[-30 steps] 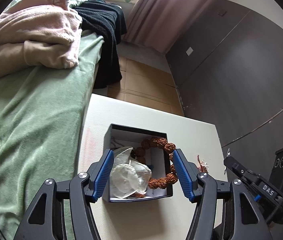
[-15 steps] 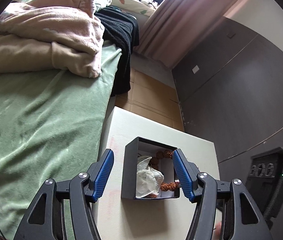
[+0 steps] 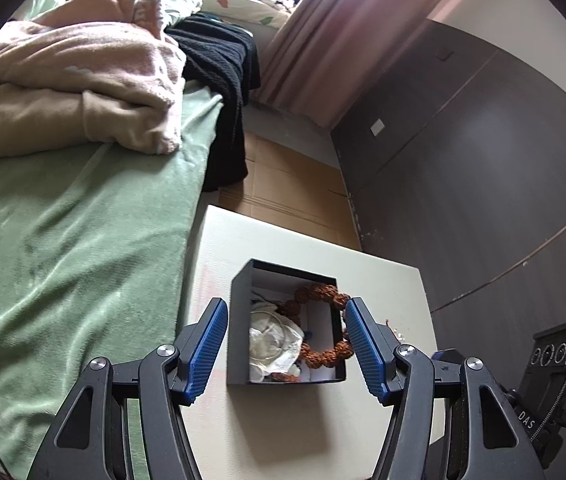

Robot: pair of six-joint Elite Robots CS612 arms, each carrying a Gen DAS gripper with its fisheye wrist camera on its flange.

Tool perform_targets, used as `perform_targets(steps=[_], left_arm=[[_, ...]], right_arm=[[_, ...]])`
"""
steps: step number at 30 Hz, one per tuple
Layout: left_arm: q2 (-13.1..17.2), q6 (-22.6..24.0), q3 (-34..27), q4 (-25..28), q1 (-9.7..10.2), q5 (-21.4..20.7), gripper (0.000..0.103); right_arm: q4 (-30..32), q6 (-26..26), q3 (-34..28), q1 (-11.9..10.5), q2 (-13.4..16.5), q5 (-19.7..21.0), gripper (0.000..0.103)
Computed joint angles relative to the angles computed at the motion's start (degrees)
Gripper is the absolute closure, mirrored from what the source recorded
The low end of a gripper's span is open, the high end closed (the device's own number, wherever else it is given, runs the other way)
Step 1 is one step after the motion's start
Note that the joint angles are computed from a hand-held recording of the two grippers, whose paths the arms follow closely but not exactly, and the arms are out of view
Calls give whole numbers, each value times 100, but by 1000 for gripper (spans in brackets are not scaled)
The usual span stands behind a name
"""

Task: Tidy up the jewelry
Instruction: 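Lower the silver hoop into the black box and open the right tool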

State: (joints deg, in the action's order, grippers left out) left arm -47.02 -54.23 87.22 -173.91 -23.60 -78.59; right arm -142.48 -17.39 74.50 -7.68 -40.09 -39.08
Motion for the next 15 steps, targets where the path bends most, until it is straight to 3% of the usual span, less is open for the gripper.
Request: perform_targets(steps=[7,12,14,15], left_arm=[[105,598,-263,223,-186,63,40],[201,997,-428,252,-341,226,21],[241,1102,-494,238,-387,268,15],[260,1130,-524,230,-403,269,14]], right_arm=[[-974,689,287,-215,-106,-405,44],[-1141,794,390,-293,-176,-740,44],[-1075,808,401,-349,-191,-797,38],[-1050,860,407,-381,-197,-841,26]])
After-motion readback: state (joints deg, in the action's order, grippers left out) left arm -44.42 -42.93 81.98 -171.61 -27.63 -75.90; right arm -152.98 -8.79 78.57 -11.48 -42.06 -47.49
